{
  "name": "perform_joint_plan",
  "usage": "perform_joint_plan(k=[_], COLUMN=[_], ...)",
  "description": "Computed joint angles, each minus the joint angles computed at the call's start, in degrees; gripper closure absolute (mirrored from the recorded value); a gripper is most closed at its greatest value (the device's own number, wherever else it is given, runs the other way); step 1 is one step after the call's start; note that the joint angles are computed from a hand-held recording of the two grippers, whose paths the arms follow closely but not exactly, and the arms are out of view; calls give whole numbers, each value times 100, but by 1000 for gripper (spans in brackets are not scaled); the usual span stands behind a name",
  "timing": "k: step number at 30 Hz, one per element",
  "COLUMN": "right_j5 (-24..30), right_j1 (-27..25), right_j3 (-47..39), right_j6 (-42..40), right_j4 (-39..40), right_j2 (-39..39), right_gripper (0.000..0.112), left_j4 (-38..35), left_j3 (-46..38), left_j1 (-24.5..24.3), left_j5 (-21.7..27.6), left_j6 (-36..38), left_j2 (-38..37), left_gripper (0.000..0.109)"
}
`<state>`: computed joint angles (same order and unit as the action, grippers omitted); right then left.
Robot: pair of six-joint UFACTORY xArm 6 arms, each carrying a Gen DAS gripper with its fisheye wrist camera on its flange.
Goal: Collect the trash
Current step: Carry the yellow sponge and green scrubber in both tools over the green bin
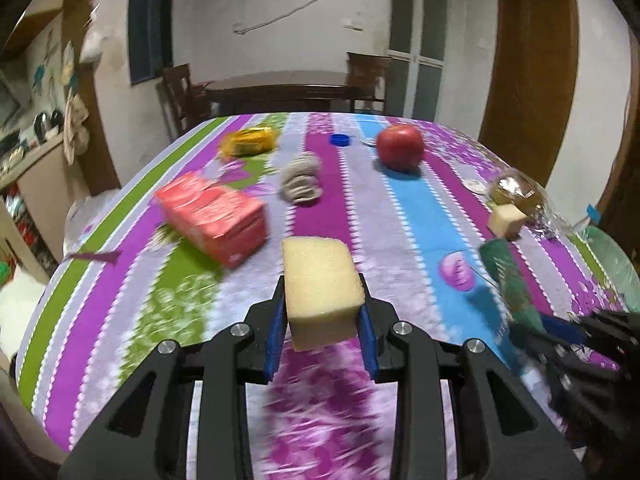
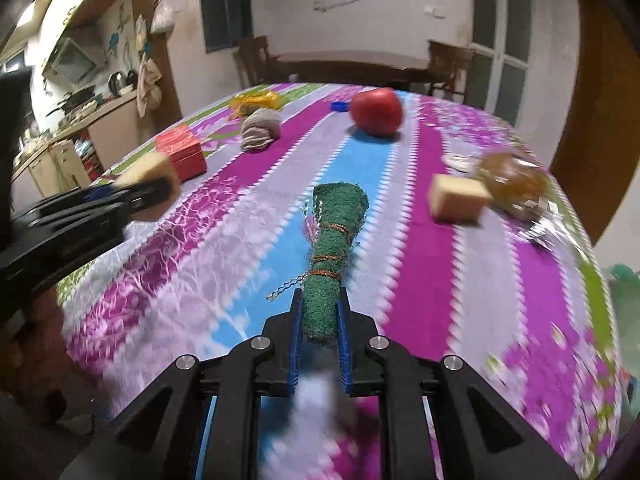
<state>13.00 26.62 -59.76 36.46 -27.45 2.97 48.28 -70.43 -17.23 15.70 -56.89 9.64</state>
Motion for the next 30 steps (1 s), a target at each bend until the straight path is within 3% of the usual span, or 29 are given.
perform_joint_plan(k=[8,12,22,30], right_j5=[-543,-524,-466,-279], right_j1=[-698,-986,-1665,-2344], right_j3=[1134,1333,1751,1889], right_j6=[2116,2830,3321,2647], right_j4=[-1939,-2663,-3379,-2876], right_j2=[-1159,-1528,-2426,-2910], right_gripper=[96,96,96,96], left_j4=[165,141,-77,-530], left_j3=[-910,-1406,-2822,-4238], left_j1=[-610,-840,-1406,-1846], left_j5=[558,736,960,1106], left_j6=[63,187,870,1708], left_j2=[601,903,1729,2566], left_gripper=[79,79,79,79])
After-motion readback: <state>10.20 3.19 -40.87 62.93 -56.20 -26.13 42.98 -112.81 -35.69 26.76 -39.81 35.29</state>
